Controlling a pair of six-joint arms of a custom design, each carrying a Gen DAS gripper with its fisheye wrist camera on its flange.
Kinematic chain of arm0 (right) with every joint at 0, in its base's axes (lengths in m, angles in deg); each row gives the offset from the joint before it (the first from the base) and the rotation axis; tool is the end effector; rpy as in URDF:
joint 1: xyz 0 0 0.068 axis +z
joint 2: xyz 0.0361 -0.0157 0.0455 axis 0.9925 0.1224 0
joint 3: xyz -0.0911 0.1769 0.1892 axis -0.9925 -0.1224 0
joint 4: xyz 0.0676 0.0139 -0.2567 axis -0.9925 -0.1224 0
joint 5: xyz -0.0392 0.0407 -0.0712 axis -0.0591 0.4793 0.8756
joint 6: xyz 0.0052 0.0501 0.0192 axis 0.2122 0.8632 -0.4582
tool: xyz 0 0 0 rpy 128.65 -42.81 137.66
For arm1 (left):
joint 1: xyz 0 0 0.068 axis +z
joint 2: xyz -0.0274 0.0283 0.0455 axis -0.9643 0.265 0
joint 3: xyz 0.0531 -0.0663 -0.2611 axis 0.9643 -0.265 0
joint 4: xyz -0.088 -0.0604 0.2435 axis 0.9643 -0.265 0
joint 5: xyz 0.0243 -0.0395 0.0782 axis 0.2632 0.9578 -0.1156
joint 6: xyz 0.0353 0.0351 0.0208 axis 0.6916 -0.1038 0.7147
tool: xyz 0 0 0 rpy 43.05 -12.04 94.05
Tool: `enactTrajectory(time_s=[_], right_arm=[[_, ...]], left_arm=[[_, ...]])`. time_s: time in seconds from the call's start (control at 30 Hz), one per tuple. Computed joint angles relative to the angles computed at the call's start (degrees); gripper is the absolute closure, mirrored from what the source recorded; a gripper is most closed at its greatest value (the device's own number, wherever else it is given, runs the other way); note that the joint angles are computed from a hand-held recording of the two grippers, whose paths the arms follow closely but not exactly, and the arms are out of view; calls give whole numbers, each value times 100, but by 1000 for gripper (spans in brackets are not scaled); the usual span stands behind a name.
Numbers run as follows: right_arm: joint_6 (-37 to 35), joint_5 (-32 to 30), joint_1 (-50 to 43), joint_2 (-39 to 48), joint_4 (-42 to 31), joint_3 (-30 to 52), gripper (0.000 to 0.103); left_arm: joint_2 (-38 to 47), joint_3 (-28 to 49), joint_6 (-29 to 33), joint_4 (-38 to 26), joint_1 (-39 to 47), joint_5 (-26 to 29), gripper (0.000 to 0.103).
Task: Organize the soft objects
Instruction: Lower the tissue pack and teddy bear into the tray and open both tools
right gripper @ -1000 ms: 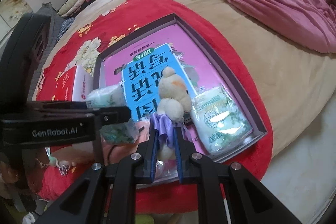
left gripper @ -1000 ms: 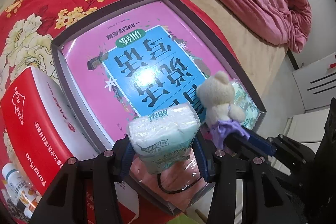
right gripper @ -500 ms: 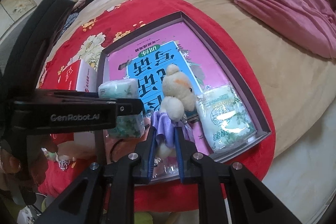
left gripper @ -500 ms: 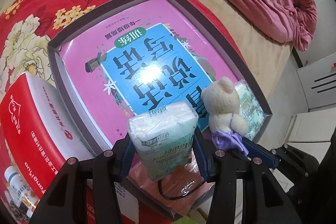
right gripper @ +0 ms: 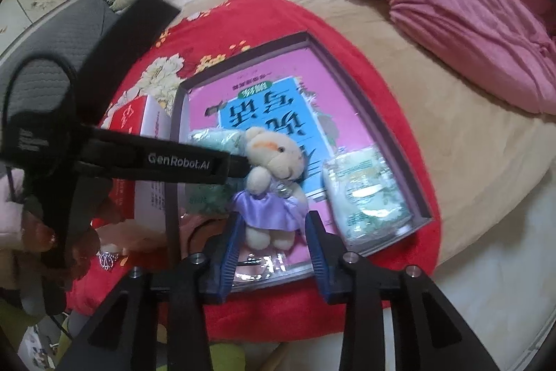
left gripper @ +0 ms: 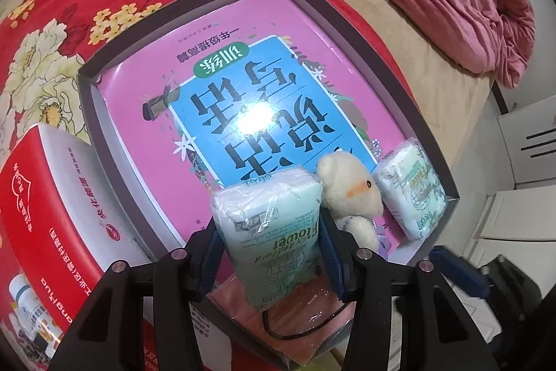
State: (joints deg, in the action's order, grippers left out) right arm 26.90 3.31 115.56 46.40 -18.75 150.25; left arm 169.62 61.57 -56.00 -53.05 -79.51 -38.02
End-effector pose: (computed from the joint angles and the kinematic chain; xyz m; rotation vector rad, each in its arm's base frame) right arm 0.2669 0.1817 0.3364 -0.9253 2.6015 0.5027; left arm 0.3006 -0.0292 0.2744 -0.6053 2.8952 -0.2403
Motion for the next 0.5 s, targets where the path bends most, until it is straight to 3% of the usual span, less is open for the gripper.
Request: enactTrajectory(time_s=[0.5], right_arm=[[32, -85, -297, -86, -194, 335, 65]], left_arm=[[143, 127, -206, 14, -303, -147, 40]])
